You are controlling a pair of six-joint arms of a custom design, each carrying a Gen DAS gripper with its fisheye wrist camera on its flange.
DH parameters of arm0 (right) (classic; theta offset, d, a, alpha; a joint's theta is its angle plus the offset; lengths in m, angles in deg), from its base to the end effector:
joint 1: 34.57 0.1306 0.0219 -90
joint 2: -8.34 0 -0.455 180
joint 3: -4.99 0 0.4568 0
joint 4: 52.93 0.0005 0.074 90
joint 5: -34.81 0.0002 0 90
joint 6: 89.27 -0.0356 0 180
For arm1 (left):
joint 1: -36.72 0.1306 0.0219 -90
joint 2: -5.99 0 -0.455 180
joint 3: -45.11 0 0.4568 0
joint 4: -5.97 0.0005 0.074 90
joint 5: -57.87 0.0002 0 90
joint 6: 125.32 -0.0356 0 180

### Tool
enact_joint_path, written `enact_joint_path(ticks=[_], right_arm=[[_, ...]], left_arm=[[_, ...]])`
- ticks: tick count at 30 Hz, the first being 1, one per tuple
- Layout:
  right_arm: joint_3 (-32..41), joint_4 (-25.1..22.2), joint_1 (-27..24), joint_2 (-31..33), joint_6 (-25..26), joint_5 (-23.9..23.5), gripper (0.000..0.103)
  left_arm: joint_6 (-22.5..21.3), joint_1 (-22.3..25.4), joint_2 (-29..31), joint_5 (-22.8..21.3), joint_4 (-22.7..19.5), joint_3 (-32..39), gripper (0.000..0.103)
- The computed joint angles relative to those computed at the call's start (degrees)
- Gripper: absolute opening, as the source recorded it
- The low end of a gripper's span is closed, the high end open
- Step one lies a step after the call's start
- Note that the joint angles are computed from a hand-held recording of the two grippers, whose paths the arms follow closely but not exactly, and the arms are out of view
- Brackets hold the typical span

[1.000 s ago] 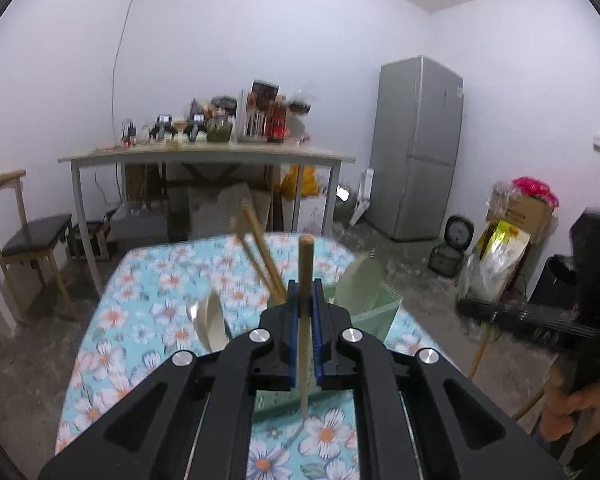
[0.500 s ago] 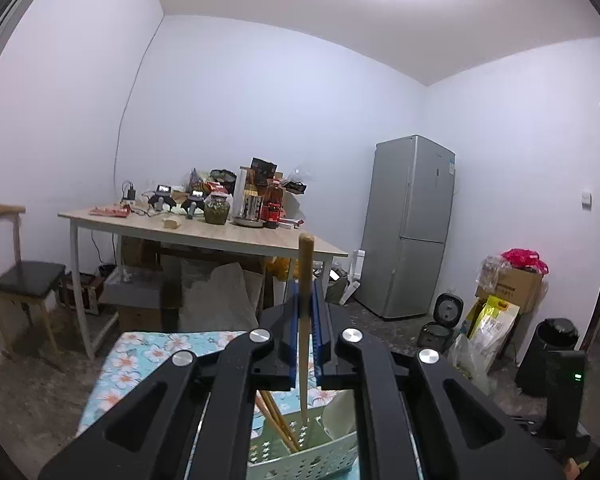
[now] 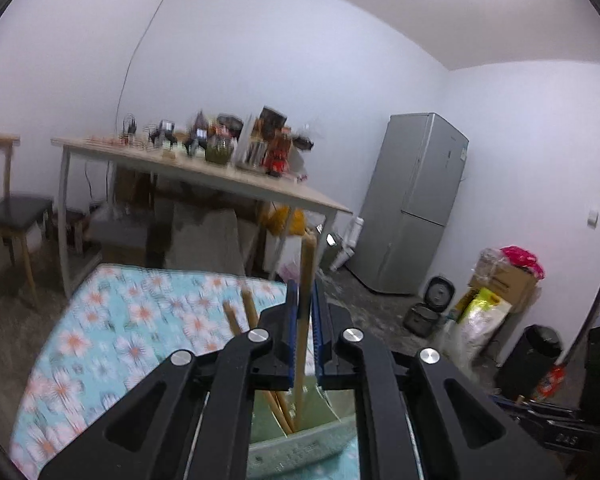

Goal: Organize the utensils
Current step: 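Drop the left gripper's chopstick into the caddy while the right holds its chopstick, then lower the right gripper's chopstick into the caddy and open the right gripper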

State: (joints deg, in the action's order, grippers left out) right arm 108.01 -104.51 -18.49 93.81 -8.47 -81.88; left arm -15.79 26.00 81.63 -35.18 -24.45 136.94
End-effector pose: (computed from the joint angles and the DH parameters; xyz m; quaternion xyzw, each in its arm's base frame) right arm 0.4849 0.1559 0.6625 -0.1597 0.8512 0.2988 0.4009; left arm 0.4462 -0.0831 0.6716 -0.0769 0.7854 -0.1399 0.5981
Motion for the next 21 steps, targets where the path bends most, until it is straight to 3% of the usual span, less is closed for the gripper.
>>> enact_joint_path(ticks=[1,3,7,13,21], right_arm=[[0.1,-0.1,0.0,0.1,0.0,0.0,0.003],[0.3,-0.2,0.0,0.2,0.2,0.1,0.003],[0.5,0.0,0.1,0.2,0.2,0.2,0.003],[2.0,1.2,0.0,0.4,0.6,0.0,0.003],[10.9,5.7,1.0,4.1,1.8,0.1,0.003]], left_arm=[[0.7,0.2,0.0,0.5,-0.4,-0.1,0.026],[2.4,0.6,-1.0,1.1,-0.6,-1.0,0.042],[3.1,0.5,-2.8,0.3,-1.0,-2.5,0.058],[3.9,0.8,-6.6,-1.6,-2.2,-5.8,0.073],[4.5,1.1,-11.1,-4.8,-5.1,-10.4,0.081]])
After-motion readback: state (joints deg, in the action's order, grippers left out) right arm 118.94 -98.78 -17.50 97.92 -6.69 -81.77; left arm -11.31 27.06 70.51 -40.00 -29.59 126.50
